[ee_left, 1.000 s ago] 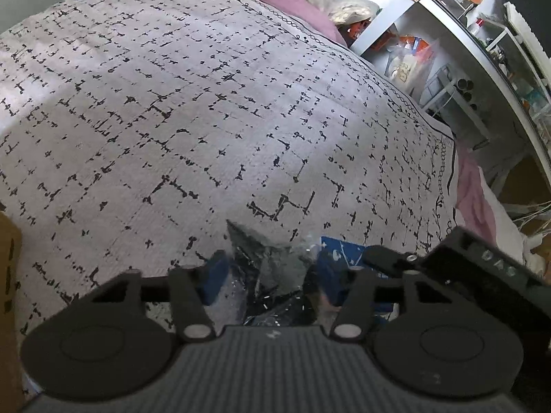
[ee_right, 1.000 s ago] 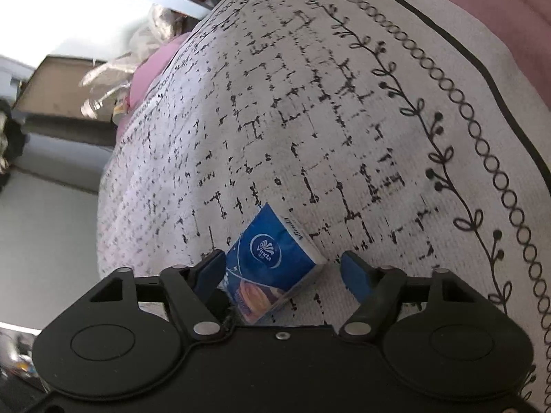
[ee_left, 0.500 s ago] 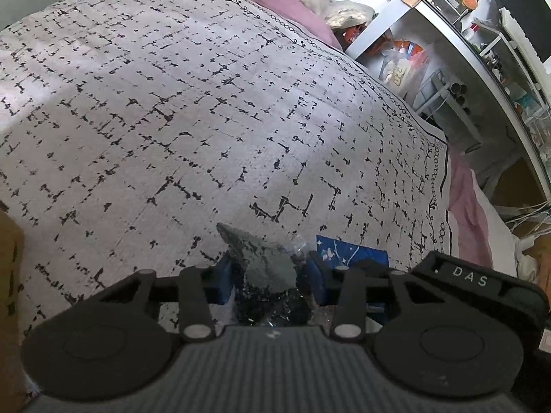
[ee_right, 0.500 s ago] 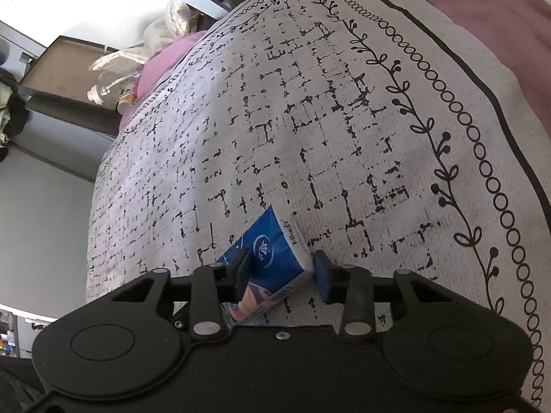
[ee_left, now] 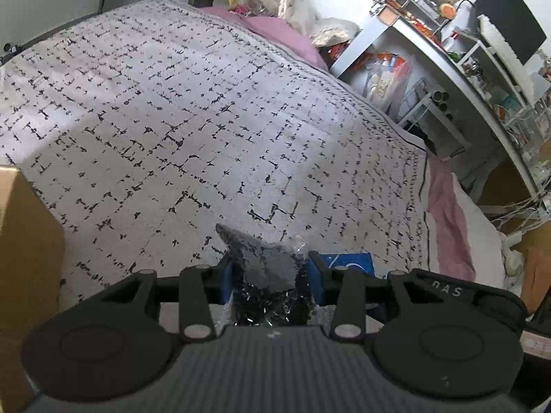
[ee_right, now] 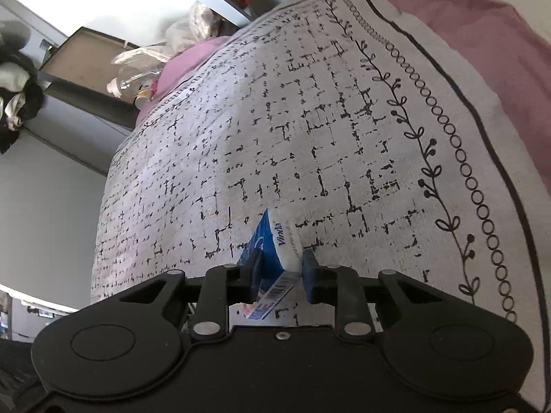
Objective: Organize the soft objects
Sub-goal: 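Carry tissue pack in right tool while left tool carries black bag to box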
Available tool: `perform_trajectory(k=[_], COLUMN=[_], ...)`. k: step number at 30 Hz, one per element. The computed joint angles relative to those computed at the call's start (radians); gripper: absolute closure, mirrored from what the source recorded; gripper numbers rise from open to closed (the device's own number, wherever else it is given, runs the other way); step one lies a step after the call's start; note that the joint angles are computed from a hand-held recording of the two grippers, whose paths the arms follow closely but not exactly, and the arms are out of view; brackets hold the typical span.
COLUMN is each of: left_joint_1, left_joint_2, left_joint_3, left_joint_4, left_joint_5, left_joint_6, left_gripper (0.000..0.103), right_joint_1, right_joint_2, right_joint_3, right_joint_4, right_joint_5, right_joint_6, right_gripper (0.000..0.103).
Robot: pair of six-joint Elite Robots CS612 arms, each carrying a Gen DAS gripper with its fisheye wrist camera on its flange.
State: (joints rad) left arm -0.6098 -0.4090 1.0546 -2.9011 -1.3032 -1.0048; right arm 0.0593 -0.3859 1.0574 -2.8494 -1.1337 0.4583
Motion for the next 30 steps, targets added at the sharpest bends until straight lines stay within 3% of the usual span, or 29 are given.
perform_trajectory(k=[30], left_joint_1=[-0.030], left_joint_2=[-0.183], left_joint_3=[0.297], left_joint_4=[-0.221], left_joint_5=[0.059], left_joint_6=[0.059], left_gripper=[0.061], right_joint_1=[0.025], right_joint_2=[-0.196], right_joint_3=[0.275], right_joint_4=[-0.246], right_joint_5=[-0.120], right_joint_6=[-0.065], right_gripper=[0.081])
